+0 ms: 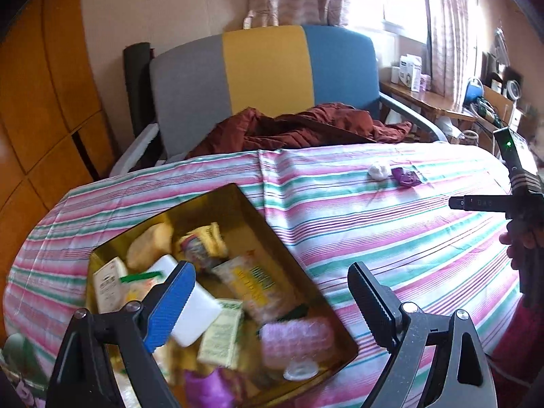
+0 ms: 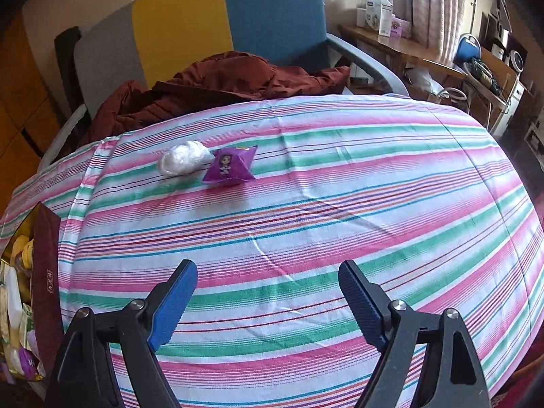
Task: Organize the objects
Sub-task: 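Move left tool to the cotton ball while right tool moves to the purple packet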
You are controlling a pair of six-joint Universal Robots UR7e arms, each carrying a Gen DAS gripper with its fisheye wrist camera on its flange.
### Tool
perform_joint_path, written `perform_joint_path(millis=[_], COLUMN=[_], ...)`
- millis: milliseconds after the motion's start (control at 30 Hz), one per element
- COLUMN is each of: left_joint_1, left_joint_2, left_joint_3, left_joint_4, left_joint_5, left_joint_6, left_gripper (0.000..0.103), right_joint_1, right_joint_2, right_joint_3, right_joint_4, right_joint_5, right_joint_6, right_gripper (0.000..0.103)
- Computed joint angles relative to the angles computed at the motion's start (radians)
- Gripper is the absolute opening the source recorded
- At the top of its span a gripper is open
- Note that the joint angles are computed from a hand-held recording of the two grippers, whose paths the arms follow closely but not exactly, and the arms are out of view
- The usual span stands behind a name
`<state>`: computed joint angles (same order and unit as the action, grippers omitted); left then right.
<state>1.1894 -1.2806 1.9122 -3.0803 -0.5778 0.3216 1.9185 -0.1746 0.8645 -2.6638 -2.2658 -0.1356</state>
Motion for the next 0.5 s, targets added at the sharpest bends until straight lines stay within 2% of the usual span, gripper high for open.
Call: perform_joint_path(millis=[200, 500], left_joint_1=[0.02, 0.063], left_joint_2=[0.072, 0.199], left_joint_3=[-0.084, -0.287], left_joint_4=[0.099, 0.338], left_joint_5=[-0.045, -0.149], left_joint_6=[-0.038, -0.173], left_gripper=[0.092, 0.092], right_joint_1=[-0.013, -0.03], right_joint_2=[-0.009, -0.034], right_joint_3=[-0.008, 0.003], right_joint_4=[0.055, 0.112], right_joint_5=[-0.011, 0.008], right_joint_6=[0.077, 0.181], right_gripper=[0.087, 0.087])
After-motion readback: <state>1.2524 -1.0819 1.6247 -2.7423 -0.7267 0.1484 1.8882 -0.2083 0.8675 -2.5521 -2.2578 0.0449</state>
